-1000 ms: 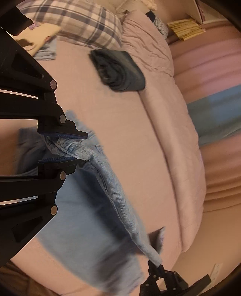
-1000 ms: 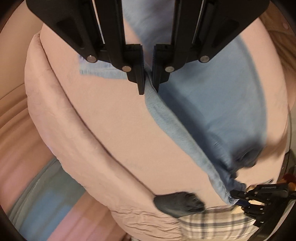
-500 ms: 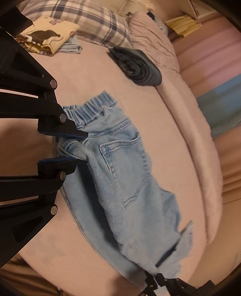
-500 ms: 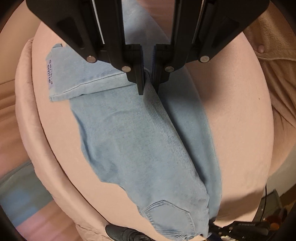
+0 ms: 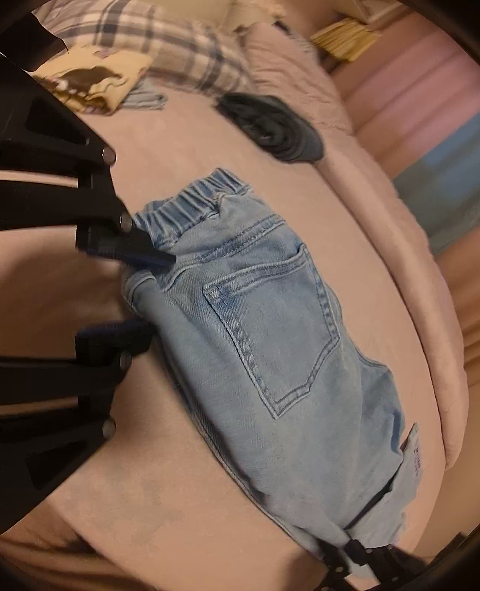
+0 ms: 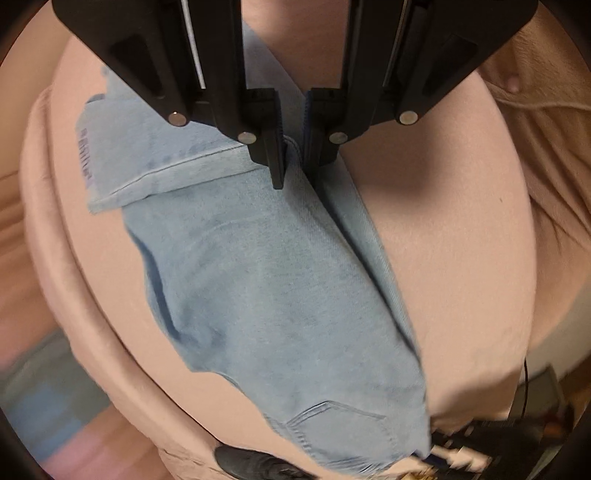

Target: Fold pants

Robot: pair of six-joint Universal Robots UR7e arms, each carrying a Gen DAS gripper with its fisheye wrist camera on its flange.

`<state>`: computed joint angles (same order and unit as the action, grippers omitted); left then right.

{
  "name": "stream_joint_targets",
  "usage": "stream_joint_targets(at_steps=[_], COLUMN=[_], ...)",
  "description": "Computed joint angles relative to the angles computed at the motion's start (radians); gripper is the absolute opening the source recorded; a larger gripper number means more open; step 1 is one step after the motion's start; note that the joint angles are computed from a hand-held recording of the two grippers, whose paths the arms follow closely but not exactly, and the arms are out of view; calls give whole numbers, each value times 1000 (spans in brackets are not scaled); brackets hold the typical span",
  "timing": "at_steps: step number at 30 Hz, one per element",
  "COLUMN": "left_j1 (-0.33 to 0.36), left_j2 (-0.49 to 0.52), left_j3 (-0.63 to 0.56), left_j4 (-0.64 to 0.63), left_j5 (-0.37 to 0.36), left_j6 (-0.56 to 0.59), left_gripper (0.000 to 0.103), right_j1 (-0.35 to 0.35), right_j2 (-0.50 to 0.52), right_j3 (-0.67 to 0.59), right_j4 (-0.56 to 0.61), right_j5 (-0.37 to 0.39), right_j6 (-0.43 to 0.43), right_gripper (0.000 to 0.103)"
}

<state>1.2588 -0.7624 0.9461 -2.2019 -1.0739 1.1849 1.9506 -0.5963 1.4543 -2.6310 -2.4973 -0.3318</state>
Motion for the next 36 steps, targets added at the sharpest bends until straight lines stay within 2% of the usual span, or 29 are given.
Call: stream_joint_targets(at_steps=[1,2,3,4,6,7,9,10,12,14,16,19,25,26,28,29,30,31,32,34,36], left_j1=[-4,-7,-7,-7,-8,-9,-14,-18,-32,-51,-74,-124,-173,-177,-188,-193,-197,-198,-198,-198,-197], left_j2=[-2,-7,-16,-26,-41,-41,-37,-33,-20,-9,-5,-9,30,28,22,23,19,18,13,7,-3], left_j3=[-17,-31,-35,-40,-50,-58,-68,-72,-76,-61,-24,68,103,117,154,164,184,191,205,215,220], left_j4=[44,83,104,130,159,175,204,227,297,341,362,352,425,417,397,388,373,368,354,345,349], left_j5=[5,-4,-25,-53,-112,-139,-185,-219,-308,-359,-393,-411,-423,-421,-393,-374,-349,-345,-350,-364,-379], left_j6=[-39,-80,-105,-135,-222,-269,-346,-385,-451,-475,-478,-440,-472,-470,-465,-466,-470,-473,-480,-490,-491], left_gripper=[49,61,67,68,69,70,70,70,70,70,70,70,69,65,48,30,19,19,17,13,9], right_j1=[-8,-12,-17,-25,-38,-49,-65,-77,-98,-127,-166,-202,-234,-235,-245,-246,-243,-238,-232,-235,-234], right_j2=[-22,-44,-69,-108,-166,-208,-259,-280,-304,-312,-316,-309,-205,-192,-164,-145,-126,-112,-107,-137,-172], right_j3=[6,19,31,56,104,141,190,207,213,179,138,80,-131,-156,-213,-244,-269,-280,-274,-210,-138], right_j4=[18,28,36,23,-32,-86,-174,-214,-261,-221,-153,-80,125,156,253,314,366,381,368,259,147], right_j5=[39,66,106,174,262,315,351,349,290,208,206,243,191,188,196,172,134,93,68,122,148], right_j6=[37,64,97,132,165,186,233,265,356,478,573,647,741,751,776,800,813,797,772,734,715], right_gripper=[15,18,24,35,49,51,52,53,54,57,56,56,55,55,55,54,50,38,33,9,7])
